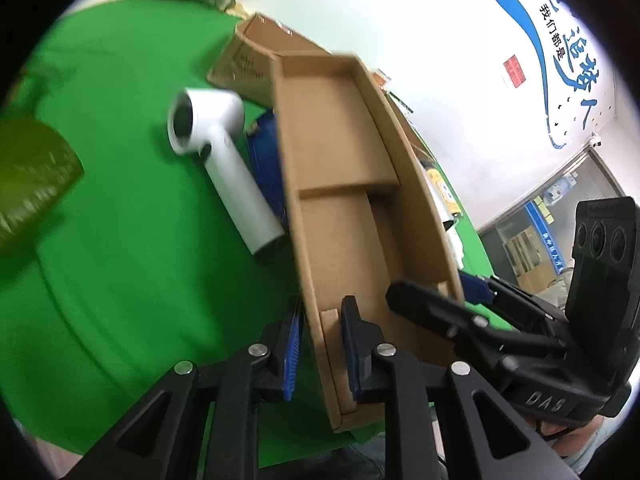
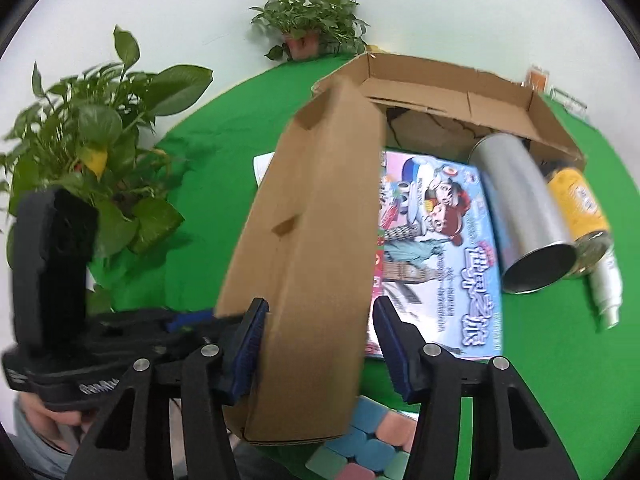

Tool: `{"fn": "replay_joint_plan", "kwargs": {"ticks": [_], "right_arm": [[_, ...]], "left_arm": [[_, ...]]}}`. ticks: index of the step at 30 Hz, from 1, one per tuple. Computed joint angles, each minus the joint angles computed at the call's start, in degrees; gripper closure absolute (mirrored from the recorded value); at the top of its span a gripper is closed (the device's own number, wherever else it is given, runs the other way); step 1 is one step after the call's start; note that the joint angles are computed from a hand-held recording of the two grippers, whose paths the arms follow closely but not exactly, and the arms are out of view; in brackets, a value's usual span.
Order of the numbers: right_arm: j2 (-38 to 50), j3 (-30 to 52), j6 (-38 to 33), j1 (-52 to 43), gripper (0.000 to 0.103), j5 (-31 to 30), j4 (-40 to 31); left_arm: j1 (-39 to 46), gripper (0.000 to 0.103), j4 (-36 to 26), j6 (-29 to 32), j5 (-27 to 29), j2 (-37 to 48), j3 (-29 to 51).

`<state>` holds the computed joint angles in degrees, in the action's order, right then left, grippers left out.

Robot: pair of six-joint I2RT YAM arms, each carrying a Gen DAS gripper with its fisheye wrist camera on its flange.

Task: Organize rigid objects
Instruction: 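Grasp the cardboard insert edge with the left tool and lift it, then lower the cardboard insert into the open box and open the left tool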

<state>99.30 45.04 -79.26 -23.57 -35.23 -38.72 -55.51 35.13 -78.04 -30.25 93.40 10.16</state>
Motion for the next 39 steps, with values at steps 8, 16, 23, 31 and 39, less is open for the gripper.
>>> {"fn": "replay_joint_plan", "kwargs": {"ticks": [8, 16, 23, 31, 39], "right_arm": [[-1.13, -3.32, 1.37, -0.55, 0.072, 1.48, 3.57], [-7.48, 1.32, 1.60, -3.08, 0.076, -8.62, -5.77], [-11.19, 13.51, 16.95, 3.48, 0.076, -16.80, -7.01], [-0.15, 41.02, 40.96, 17.78, 0.077, -13.31, -4.28], [24.11, 74.62, 48.61, 29.79, 0.077, -4.55, -16.39]], "left_arm": [[-5.00, 0.085, -28.24, -3.74, -6.73, -7.22, 9.59], [-9.74, 0.085, -55.41, -4.00, -17.64, -14.40, 21.98], [4.45, 0.085, -55.77, 23.89, -17.37, -23.10, 31.39], [28.39, 0.085, -52.98, 47.92, -0.88, -18.64, 47.59], [45.18, 0.085, -55.63, 52.34, 14.47, -6.17, 57.41]]}}
